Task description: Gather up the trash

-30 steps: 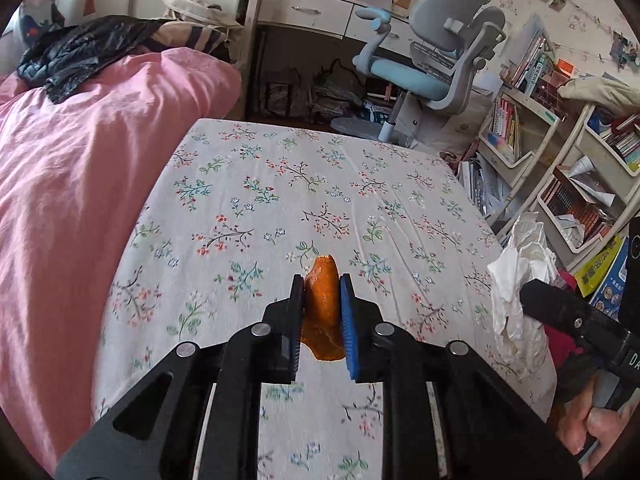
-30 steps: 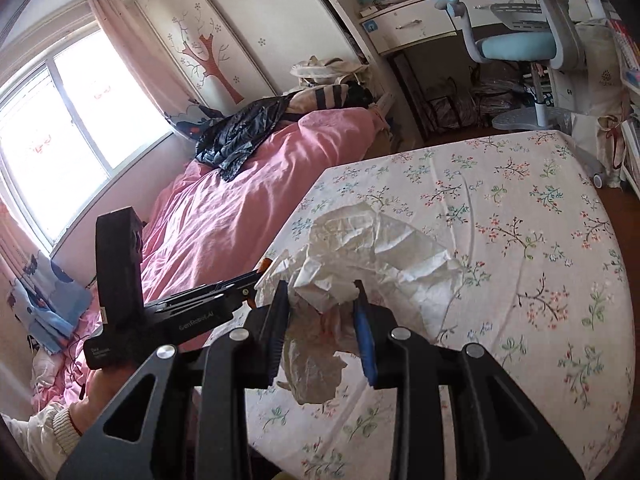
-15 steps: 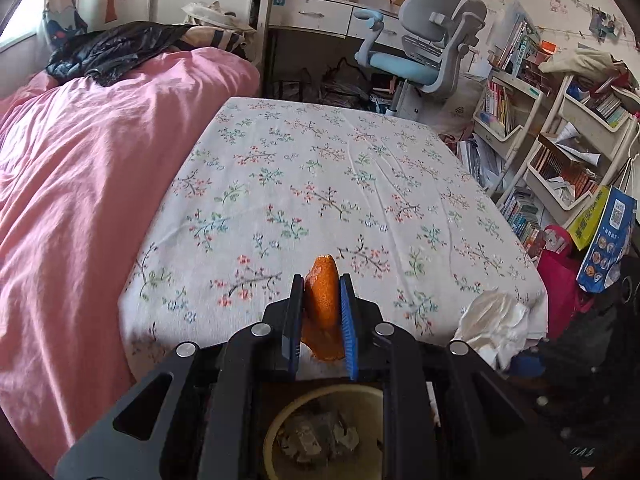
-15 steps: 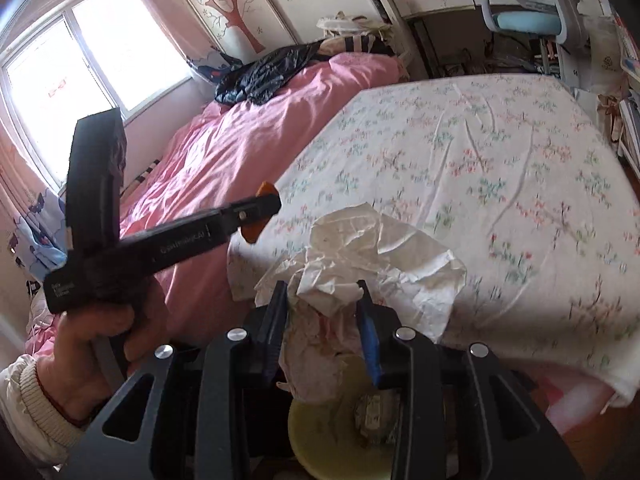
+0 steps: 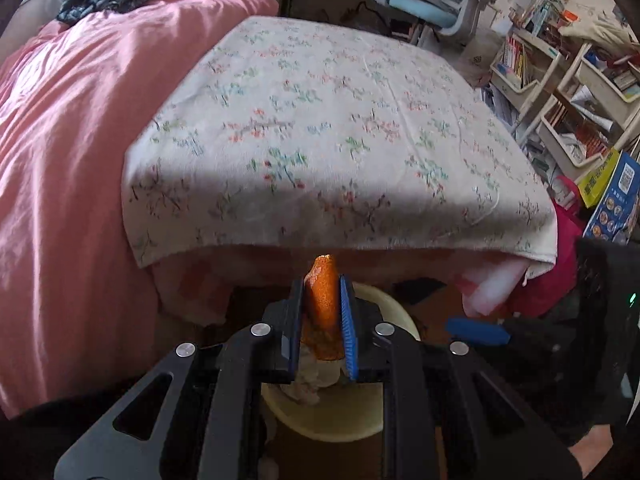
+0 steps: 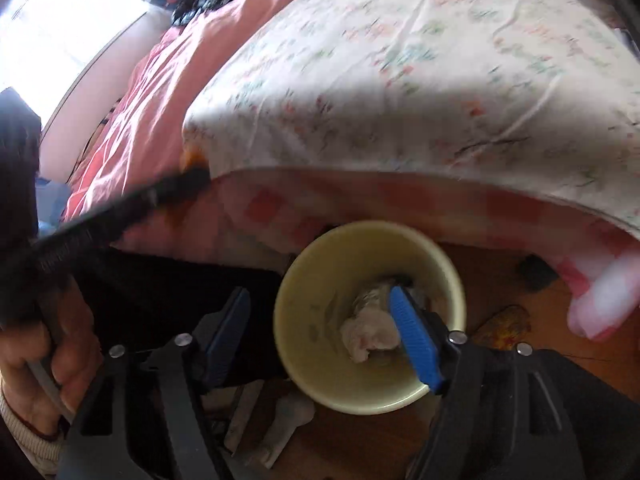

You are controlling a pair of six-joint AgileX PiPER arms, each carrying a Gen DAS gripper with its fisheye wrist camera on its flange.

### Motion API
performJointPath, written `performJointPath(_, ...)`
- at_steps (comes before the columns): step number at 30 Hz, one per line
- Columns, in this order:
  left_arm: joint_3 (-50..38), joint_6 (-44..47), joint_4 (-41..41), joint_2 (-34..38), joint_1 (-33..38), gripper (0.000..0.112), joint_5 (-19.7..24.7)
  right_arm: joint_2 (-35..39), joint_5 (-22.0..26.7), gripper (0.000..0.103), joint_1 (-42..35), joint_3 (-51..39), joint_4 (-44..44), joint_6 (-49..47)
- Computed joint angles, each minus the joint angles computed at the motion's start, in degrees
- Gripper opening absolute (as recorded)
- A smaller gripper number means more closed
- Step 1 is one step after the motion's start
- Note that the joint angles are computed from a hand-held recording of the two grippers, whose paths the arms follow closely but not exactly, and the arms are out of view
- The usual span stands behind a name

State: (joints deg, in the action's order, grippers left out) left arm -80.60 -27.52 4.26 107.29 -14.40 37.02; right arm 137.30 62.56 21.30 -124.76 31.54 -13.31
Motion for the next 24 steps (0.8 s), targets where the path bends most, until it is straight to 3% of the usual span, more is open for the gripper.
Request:
performJointPath(2,0.5,1.9,-2.2,0.6,-0.3,0.017,1.5,-3.5,-5.4,0.075,-0.1,5.1,-2.0,0.8)
performJointPath(4,1.3,2.0,-2.3,0.5,-1.1,0.025,2.2,-6.8,-10.9,0.082,0.0,10.0,-4.7,2.7)
performJointPath(5,2.2,0.0,-0.3,-0.1,-1.8,0.029,1.8,-8.5,-13.8,0.084,0.0,12.3,-6.1,3.9)
performJointPath(7,4.2,-4.8,4.3,-1.7,-3.0,0.049,0.4,-12.0,-19.6,0.090,0.4,17.2,-9.4,6.5)
performJointPath(10,8.2,-14.1,13.1,-5.1,-4.6,0.065,-2.5,-17.4,-29.2,0.093,1.9,24.9,-17.8,12.9)
performJointPath(14,11.5,-28.1,25.4,-8.9,-6.5,0.076,-3.7,-21.8,-38.0,0.095,4.3,30.8,-28.4,21.1)
performJointPath(18,11.4,-39.4,37.8,-12.1,-8.1,0.088,-2.3,-24.8,-42.8,0.095,5.7,32.2,-42.5,31.4)
performJointPath(20,9.6,-40.0,40.0,-12.9,-8.0,0.092,-1.7,-25.4,-43.8,0.095,5.3,30.1,-42.8,30.7)
performJointPath(24,2.3,-36.8,41.0,-11.9,-6.2,0.096,-0.6,-22.2,-40.6,0.095,4.1,19.7,-39.5,26.0)
